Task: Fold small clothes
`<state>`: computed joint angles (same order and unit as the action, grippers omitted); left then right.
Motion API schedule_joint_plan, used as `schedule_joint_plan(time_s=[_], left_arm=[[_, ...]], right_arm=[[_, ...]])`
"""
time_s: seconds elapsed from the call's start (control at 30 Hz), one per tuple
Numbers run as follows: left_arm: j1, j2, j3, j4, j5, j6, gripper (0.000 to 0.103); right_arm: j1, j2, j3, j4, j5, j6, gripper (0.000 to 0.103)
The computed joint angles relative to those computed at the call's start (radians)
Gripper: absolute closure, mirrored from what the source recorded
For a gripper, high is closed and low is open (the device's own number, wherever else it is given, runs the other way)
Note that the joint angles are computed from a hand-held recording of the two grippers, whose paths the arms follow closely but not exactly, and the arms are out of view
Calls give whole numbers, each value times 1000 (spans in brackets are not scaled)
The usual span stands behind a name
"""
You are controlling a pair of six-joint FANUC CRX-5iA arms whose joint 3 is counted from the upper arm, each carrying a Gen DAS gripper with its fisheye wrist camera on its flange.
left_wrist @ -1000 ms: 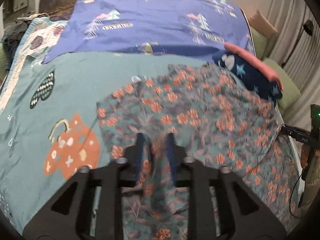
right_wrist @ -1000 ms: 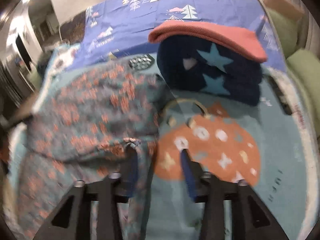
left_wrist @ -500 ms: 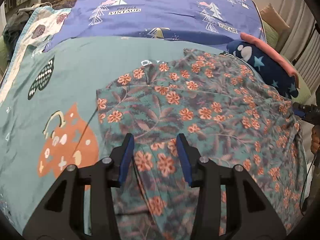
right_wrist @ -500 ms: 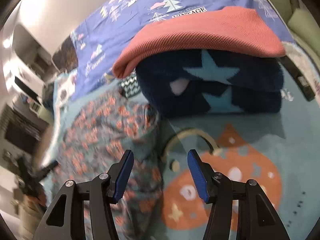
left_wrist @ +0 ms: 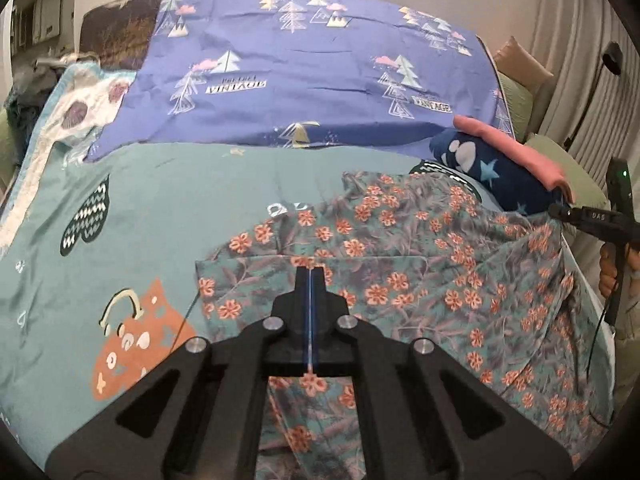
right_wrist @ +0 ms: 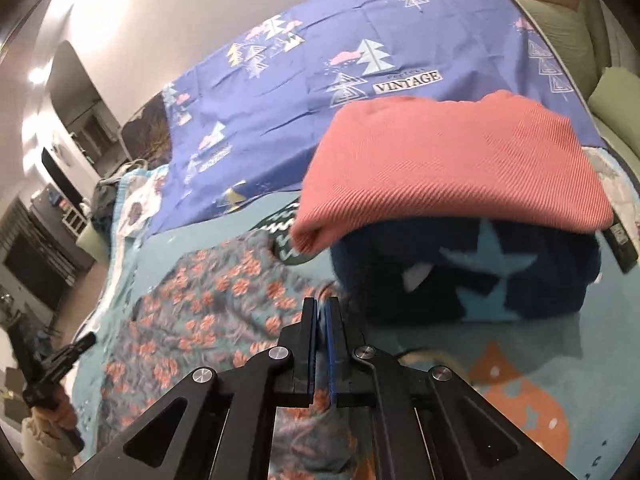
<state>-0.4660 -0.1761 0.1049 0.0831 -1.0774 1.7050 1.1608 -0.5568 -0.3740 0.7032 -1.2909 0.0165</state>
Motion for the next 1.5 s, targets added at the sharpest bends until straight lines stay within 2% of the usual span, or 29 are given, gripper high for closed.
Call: schedule_joint_plan(time_s=[0.03,0.1,0.17,0.2,0.27,0.33,0.4,0.43,0.47,0.5,0.57,0.6,0.63,0.67,0.83,0.93,1.0,1.07,1.13,1.17,1.23,1.3,1.37,1.4,1.43,1.47,1.5], left_arm=[[8,13,8,8,-24,1,102],[13,38,20,0,-73,10,95],[19,49,9,7,-108,11,75],[23,49,-7,17,-120,12,71],[24,35,-38,27,-111,6,67],[13,13,-59,15,-91,-6,64],[6,3,-70,11,-83,-11,64],[-3,5,-64,-5,-85,-9,73],[-10,4,-62,-16,-83,-13,95],[-7,4,-68,13,-81,-38,94],[-37,4,-46,-39,-80,-10,95],[-55,6,-31,-64,-79,-10,95],[-71,8,-14,-91,-76,0,95],[-80,8,-3,-108,-70,9,95],[-74,-3,58,-162,9,46,95],[-48,15,77,-155,44,47,95],[-40,46,91,-158,23,27,94],[-31,89,98,-153,-28,34,90],[-50,126,113,-204,-87,52,87],[-57,130,109,-218,-92,56,87],[-61,103,73,-222,-63,65,84],[-51,83,63,-199,-67,63,76],[-57,59,59,-203,-67,74,67],[-68,45,62,-224,-65,82,64],[-79,36,70,-246,-68,90,56],[-81,26,72,-254,-67,93,51],[-81,9,64,-248,-59,100,51]], right_arm=[[-16,9,8,-8,-3,3,100],[-31,15,9,-6,-4,3,100],[-46,11,5,-16,10,4,98],[-47,1,-1,-28,22,7,97],[-36,-9,-1,-59,18,23,95],[-9,-18,-1,-81,0,42,85],[27,-30,-10,-80,-26,41,67],[37,-35,-14,-80,-30,39,61],[44,-39,-18,-83,-28,37,54],[46,-39,-20,-86,-23,40,52],[29,-14,0,-117,-26,72,52],[23,0,8,-127,-32,84,66],[17,16,16,-131,-37,96,88],[8,27,23,-137,-32,111,99],[25,12,-11,15,-3,28,100],[-30,20,0,14,37,49,100],[-75,32,7,-26,72,81,99],[-105,60,20,-70,69,113,97],[-118,75,27,-119,57,124,94],[-109,71,21,-123,49,108,91],[-64,49,7,-106,11,76,85],[35,25,2,-57,-100,42,79],[140,6,7,-23,-216,17,78],[204,-7,7,-11,-270,-1,77],[268,-22,6,-1,-314,-22,76],[346,-40,3,7,-362,-58,73],[432,-57,-3,12,-410,-108,68]])
